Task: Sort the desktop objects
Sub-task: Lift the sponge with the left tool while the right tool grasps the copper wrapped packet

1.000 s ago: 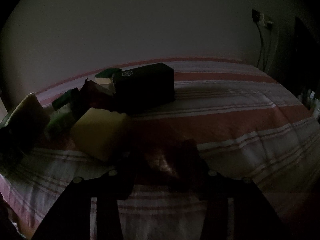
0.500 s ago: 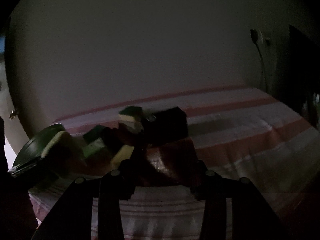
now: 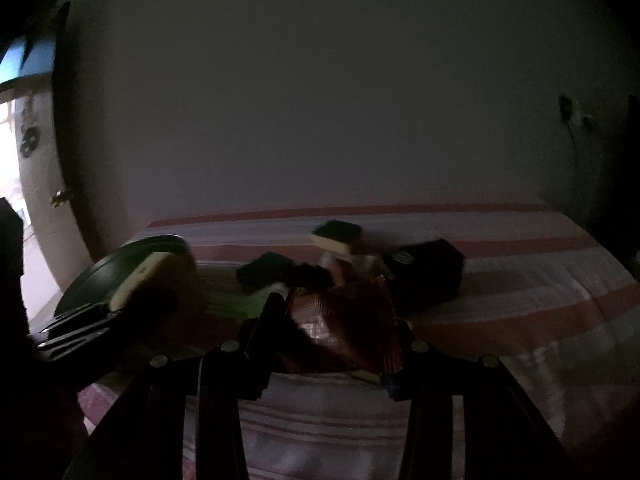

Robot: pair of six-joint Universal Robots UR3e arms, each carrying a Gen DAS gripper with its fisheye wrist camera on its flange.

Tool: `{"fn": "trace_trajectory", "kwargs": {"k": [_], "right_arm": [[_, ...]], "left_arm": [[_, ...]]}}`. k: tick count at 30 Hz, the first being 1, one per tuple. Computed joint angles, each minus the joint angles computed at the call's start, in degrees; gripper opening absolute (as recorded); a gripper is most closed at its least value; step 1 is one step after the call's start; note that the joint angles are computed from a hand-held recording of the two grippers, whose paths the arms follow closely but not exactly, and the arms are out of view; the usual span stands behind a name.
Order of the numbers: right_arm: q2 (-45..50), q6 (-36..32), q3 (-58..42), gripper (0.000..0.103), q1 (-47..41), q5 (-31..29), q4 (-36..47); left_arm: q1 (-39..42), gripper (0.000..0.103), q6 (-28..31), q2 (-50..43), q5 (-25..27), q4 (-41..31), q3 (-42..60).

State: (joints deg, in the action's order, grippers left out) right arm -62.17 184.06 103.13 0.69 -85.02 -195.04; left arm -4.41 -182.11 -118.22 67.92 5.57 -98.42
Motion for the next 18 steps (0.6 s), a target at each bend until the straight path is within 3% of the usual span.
{"fn": "trace_trajectory", "kwargs": {"k": [8,18], "right_arm": [[2.5,-1.3,-7.3,0.045,4.8,0.6,3.1],[10.3,-2.4,-23.1,0.045,11.0,1.5,9.1]], "left_arm": [[3.1,0.028,-0.6,2.4,-0.2,2.7,-4.1],[9.1,0.028,-2.3,5.7,1.4,5.2,-8.5]]}}
